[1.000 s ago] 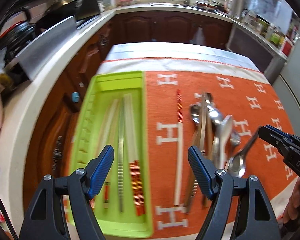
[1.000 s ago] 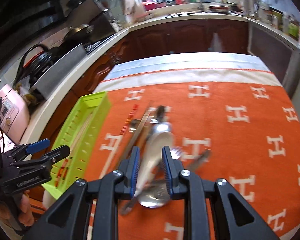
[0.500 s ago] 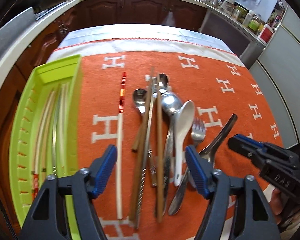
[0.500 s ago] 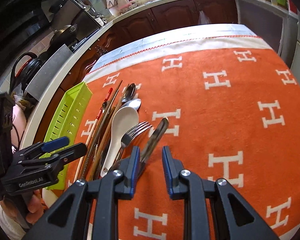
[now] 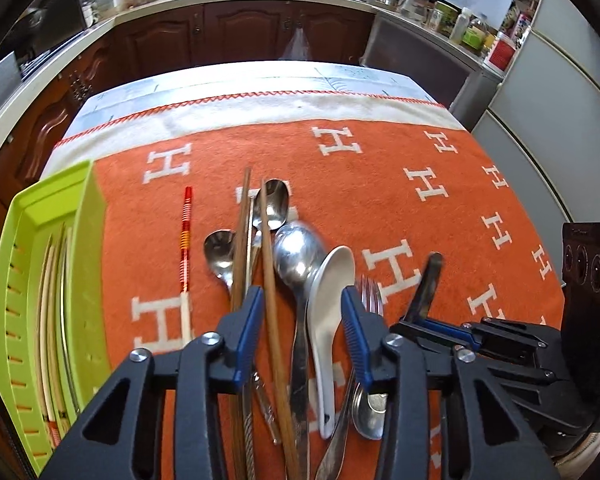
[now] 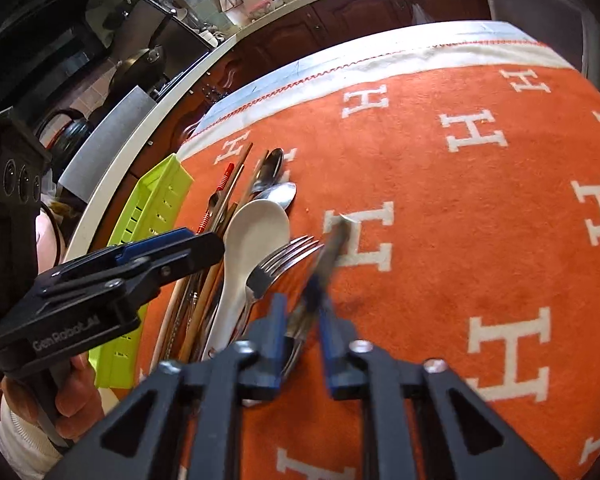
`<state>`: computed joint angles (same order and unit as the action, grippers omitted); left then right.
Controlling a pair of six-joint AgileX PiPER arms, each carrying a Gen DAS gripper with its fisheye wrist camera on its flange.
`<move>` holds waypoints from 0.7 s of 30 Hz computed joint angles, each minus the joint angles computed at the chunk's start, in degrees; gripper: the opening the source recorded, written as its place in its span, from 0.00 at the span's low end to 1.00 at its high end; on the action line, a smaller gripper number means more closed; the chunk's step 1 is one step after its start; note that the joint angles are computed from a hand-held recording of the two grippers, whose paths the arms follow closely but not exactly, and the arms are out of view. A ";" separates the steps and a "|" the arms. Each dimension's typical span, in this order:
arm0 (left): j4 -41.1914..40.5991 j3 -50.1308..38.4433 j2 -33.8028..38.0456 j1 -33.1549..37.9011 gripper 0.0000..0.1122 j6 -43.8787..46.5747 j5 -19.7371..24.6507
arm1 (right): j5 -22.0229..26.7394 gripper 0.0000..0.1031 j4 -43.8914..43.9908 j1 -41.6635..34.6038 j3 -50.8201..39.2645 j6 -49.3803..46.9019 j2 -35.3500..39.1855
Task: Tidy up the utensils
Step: 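Grasp the white ceramic spoon with the left tool while the right tool grasps a metal fork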
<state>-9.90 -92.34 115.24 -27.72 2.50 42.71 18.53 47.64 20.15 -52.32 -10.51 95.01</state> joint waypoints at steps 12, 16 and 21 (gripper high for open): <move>0.27 -2.35 2.52 -1.63 0.09 1.58 0.69 | -0.24 0.05 6.38 -1.17 2.78 -7.50 -2.93; -0.42 -2.76 2.89 -2.13 0.09 2.95 1.07 | 0.15 0.05 9.20 -1.94 3.47 -10.38 -3.17; -3.94 -4.04 5.38 -1.73 0.11 6.11 3.35 | 0.33 0.05 11.70 -2.67 4.40 -12.98 -3.66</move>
<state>-13.84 -96.38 120.62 -29.45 8.61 46.07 18.86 59.34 17.48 -47.92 -23.49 91.36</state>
